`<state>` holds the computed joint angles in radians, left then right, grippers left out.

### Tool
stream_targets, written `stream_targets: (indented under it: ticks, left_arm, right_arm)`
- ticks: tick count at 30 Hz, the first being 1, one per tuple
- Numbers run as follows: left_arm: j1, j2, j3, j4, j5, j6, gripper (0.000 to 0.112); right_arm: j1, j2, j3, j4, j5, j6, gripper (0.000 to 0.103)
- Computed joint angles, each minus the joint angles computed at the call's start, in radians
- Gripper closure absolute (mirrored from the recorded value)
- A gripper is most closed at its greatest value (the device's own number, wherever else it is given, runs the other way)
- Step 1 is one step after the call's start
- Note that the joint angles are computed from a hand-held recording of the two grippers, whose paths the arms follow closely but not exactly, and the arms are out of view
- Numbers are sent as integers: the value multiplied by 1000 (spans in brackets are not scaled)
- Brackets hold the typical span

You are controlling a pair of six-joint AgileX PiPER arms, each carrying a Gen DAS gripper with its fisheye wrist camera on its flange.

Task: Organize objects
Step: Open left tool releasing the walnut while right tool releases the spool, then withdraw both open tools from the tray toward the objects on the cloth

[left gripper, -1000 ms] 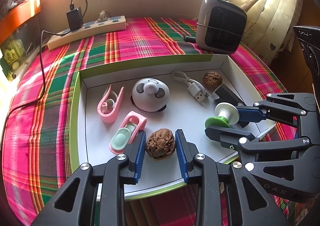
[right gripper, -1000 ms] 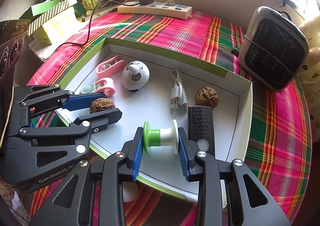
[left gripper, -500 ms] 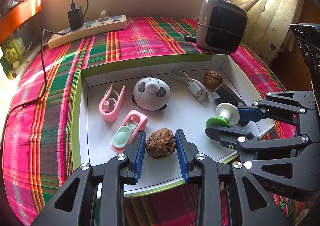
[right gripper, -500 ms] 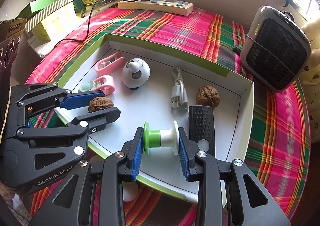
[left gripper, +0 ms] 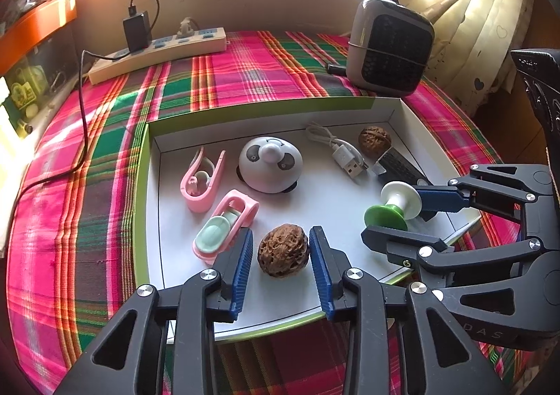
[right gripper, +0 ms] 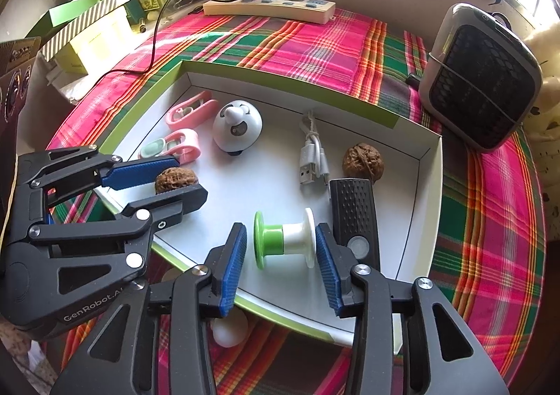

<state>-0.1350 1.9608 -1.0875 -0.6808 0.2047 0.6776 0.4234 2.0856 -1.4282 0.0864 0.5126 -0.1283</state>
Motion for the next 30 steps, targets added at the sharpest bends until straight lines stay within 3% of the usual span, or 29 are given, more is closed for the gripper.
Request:
stream_targets:
  ticks: [15,30]
  left_arm:
    - [11,-53,59,-133,-11,140,74]
    - [24,-154,173,-514,-34,501,72]
  right_arm:
    - [5,-53,68,-28,-48,63,59]
    - [11,-170,238,-49,-189,130,55]
